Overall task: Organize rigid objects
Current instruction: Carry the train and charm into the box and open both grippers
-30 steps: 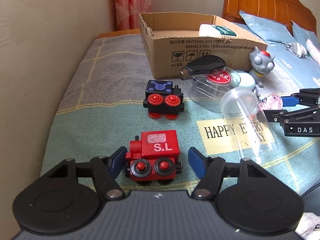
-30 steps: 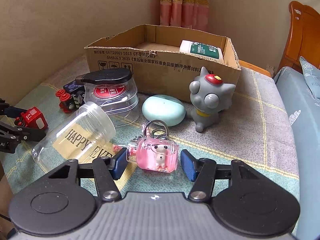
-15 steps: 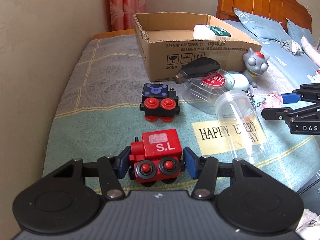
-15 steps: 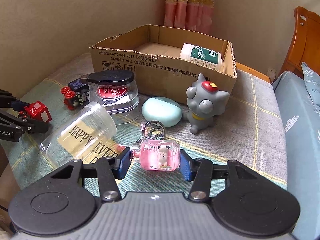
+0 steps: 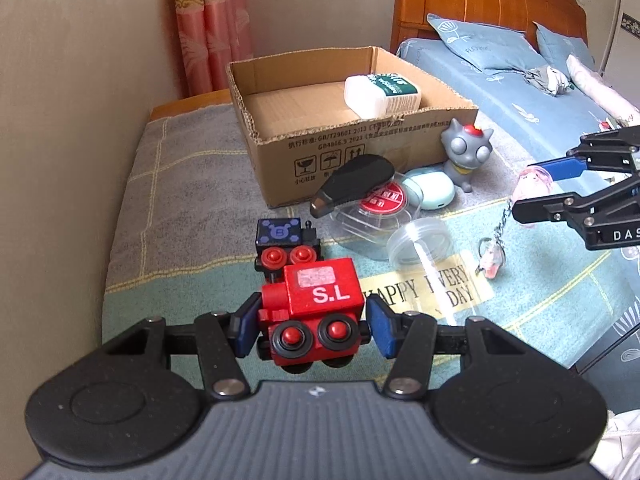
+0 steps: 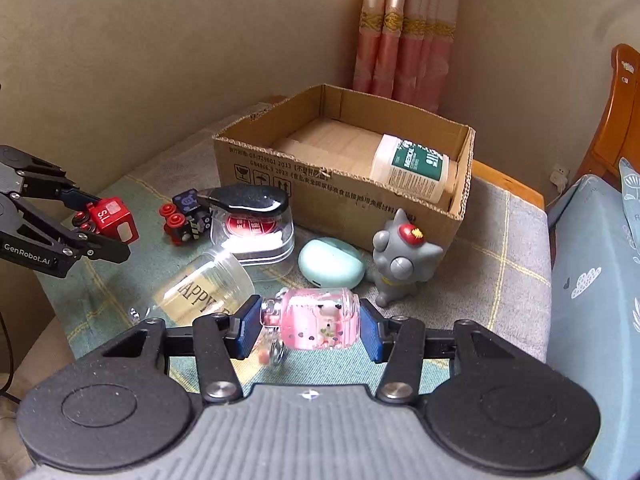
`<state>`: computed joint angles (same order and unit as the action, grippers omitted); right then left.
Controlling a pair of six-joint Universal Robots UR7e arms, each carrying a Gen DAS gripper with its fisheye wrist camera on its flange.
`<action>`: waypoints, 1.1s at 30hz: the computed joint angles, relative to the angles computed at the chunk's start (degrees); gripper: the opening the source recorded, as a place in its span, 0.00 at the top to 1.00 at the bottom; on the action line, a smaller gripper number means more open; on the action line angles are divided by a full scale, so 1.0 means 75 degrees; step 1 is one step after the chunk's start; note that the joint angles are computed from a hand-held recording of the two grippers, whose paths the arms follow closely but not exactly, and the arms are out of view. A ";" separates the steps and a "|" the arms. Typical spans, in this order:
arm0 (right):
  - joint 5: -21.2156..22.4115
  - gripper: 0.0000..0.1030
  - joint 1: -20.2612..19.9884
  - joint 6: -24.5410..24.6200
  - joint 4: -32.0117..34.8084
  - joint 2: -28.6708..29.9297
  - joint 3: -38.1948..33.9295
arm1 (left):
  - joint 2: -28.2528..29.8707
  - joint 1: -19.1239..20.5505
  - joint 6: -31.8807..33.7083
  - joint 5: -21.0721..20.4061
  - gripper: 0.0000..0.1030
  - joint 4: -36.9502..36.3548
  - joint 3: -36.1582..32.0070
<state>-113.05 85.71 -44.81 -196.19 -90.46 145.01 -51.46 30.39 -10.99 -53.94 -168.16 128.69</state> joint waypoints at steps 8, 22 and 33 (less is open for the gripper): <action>0.0128 0.46 0.0397 -0.0170 0.0138 -0.0244 -0.0497 | 0.0130 0.0064 0.0731 0.0198 0.47 -0.0386 -0.0620; -0.0229 0.46 0.0667 -0.0162 -0.0051 0.0882 -0.2411 | 0.1061 0.0489 0.2041 0.0259 0.47 -0.0644 -0.2476; -0.0196 0.05 0.0510 0.0207 -0.0168 0.0874 -0.2179 | 0.1801 0.0711 0.2658 0.0208 0.47 -0.0081 -0.3777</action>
